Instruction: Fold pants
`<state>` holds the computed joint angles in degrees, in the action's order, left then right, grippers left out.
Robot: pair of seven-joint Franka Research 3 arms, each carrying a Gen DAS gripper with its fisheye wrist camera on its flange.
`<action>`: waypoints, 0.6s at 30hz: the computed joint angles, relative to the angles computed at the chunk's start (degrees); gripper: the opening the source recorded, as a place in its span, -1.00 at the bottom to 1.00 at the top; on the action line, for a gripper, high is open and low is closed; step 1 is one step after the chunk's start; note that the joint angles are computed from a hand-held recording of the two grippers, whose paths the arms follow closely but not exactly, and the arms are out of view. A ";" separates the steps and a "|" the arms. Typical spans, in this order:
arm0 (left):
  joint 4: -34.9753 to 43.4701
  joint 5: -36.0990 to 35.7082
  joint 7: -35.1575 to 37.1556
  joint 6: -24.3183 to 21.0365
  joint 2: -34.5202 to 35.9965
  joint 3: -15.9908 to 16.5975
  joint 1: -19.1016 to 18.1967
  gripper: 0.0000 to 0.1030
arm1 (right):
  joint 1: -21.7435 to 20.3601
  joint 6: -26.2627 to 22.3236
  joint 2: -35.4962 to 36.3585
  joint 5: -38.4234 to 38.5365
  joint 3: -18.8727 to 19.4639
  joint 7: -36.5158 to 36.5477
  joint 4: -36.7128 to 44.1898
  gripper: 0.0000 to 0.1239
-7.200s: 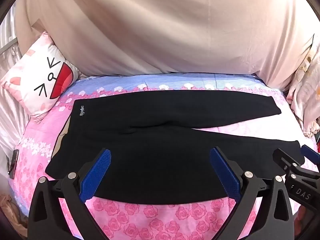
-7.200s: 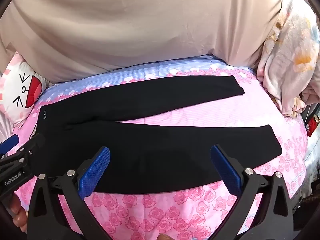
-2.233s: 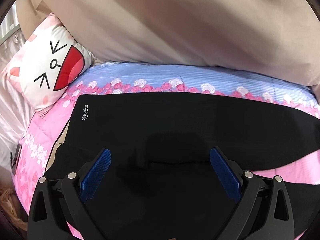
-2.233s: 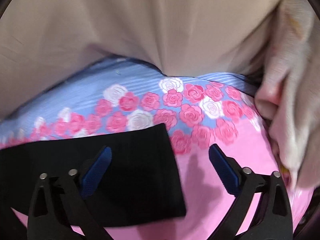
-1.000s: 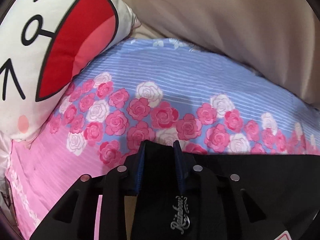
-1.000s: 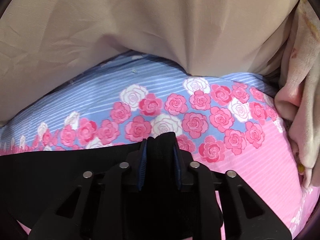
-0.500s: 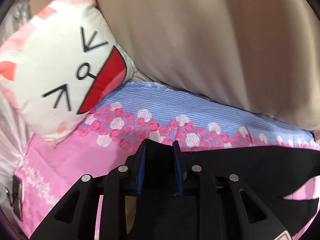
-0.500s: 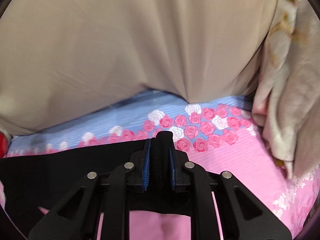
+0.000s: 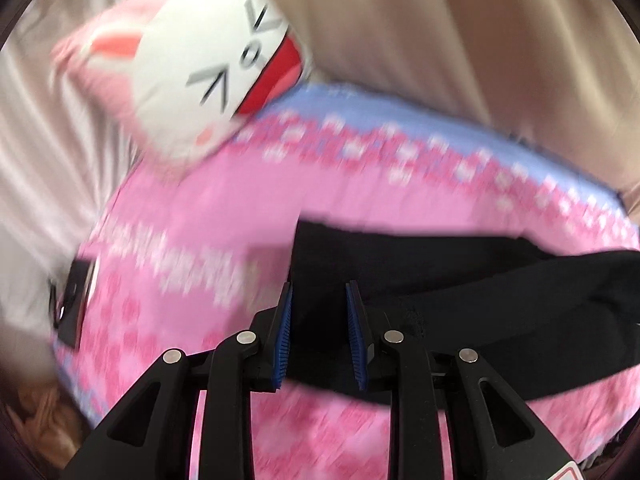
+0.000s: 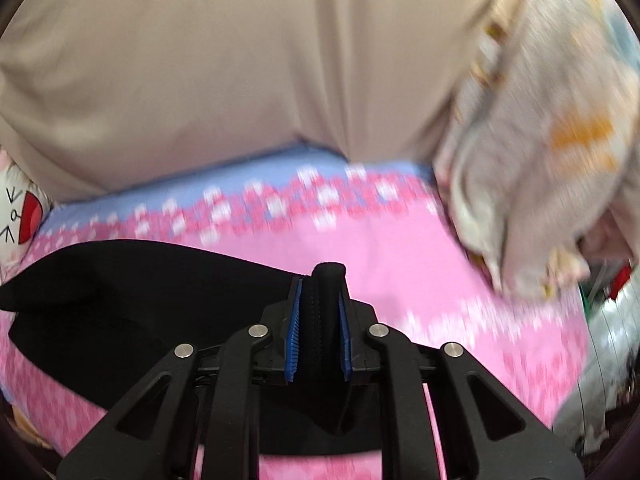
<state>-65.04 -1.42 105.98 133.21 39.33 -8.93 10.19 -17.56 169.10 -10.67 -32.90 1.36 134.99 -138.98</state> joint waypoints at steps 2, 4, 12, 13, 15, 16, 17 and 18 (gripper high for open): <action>-4.45 1.53 -0.45 1.08 -1.14 1.11 -0.28 -0.56 | 0.16 -1.08 -0.59 0.86 0.06 0.95 -2.72 -0.76; -7.75 3.65 -1.51 1.69 -1.02 2.29 -1.03 -0.56 | 0.58 -3.27 0.61 1.89 -0.03 1.35 -4.24 -0.76; -14.24 6.24 -5.31 6.31 -2.50 2.58 -0.48 -0.43 | 2.29 -3.73 -0.18 5.16 -2.54 7.91 -11.82 -0.45; -14.88 5.59 -4.80 6.41 -3.46 2.11 0.27 -0.36 | 0.90 -4.11 -1.92 3.52 -1.47 10.29 -12.98 -0.33; -17.19 8.22 -5.59 8.41 -5.99 3.76 -0.48 -0.26 | -3.23 -4.49 -6.70 -1.07 1.60 17.14 -15.89 0.05; -18.05 9.33 -5.93 9.25 -6.89 4.27 -0.75 -0.17 | -4.30 -4.08 -8.73 -1.17 2.25 18.58 -17.26 0.11; -18.66 10.17 -6.24 9.80 -7.78 4.61 -0.85 -0.13 | -5.53 -3.26 -10.74 -1.08 2.96 19.79 -18.69 0.16; -19.36 10.53 -6.50 10.74 -8.91 4.67 -0.75 -0.13 | -7.57 -3.57 -13.06 -1.59 4.85 21.68 -19.79 0.16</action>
